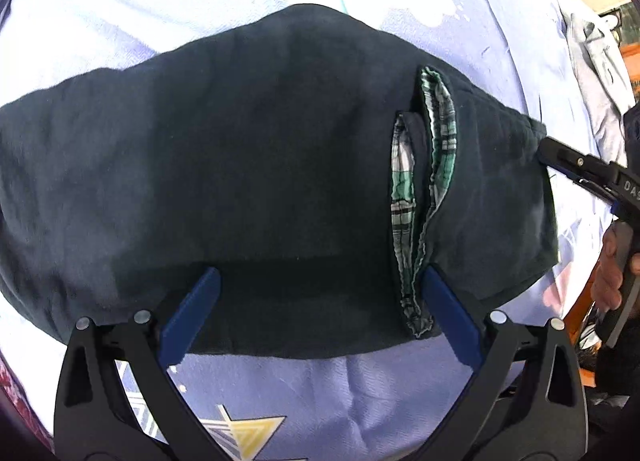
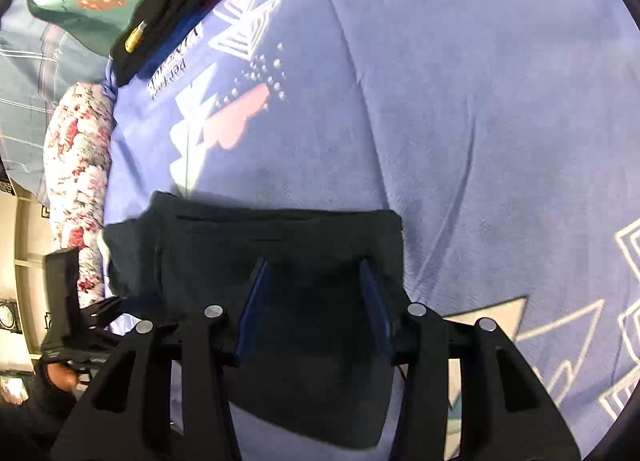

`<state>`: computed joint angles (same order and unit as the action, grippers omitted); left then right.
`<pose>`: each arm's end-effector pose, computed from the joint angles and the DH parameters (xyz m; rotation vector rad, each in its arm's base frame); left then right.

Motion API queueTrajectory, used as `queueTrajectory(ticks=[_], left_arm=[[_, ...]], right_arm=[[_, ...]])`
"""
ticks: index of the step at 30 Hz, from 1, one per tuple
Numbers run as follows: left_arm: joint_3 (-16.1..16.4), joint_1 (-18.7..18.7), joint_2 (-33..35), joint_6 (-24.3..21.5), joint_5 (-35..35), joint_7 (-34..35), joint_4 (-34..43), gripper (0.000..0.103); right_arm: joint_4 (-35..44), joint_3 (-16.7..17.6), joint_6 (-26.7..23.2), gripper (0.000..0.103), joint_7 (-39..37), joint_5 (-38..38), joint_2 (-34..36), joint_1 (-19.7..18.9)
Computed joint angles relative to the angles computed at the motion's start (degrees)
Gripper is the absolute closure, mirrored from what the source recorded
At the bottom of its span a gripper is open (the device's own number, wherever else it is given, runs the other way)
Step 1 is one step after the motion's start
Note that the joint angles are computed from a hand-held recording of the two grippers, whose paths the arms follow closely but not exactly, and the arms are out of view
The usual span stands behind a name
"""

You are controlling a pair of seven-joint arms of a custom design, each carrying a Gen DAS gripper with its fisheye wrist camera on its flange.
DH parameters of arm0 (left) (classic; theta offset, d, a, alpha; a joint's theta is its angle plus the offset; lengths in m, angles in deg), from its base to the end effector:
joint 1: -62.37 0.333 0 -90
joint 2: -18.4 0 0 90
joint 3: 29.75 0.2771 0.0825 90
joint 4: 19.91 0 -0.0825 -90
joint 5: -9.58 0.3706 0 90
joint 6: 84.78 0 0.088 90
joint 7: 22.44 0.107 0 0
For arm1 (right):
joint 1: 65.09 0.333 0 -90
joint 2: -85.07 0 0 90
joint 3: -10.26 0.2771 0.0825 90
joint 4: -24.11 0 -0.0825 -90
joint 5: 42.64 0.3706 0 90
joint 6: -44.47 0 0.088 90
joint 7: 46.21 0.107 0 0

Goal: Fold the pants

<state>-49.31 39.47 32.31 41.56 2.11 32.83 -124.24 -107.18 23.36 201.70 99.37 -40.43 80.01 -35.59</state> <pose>0.4570 -0.4097 0.3946 2.0390 -2.1436 0.2573 0.3949 0.3627 0.4162 -1.5938 2.0590 0.0572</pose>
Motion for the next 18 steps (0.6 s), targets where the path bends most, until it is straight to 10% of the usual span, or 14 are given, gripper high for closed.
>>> queueTrajectory(ticks=[9, 18], left_arm=[[2.12, 2.96, -12.65, 8.93, -5.67, 2.67, -11.84, 0.002], [11.13, 6.98, -30.06, 15.99, -6.17, 3.63, -31.21, 0.002]], right_arm=[[-0.17, 1.4, -4.7, 0.035, -0.95, 0.15, -4.52, 0.58], [-0.63, 2.06, -6.05, 0.033, 0.48, 1.09, -5.59, 0.42]])
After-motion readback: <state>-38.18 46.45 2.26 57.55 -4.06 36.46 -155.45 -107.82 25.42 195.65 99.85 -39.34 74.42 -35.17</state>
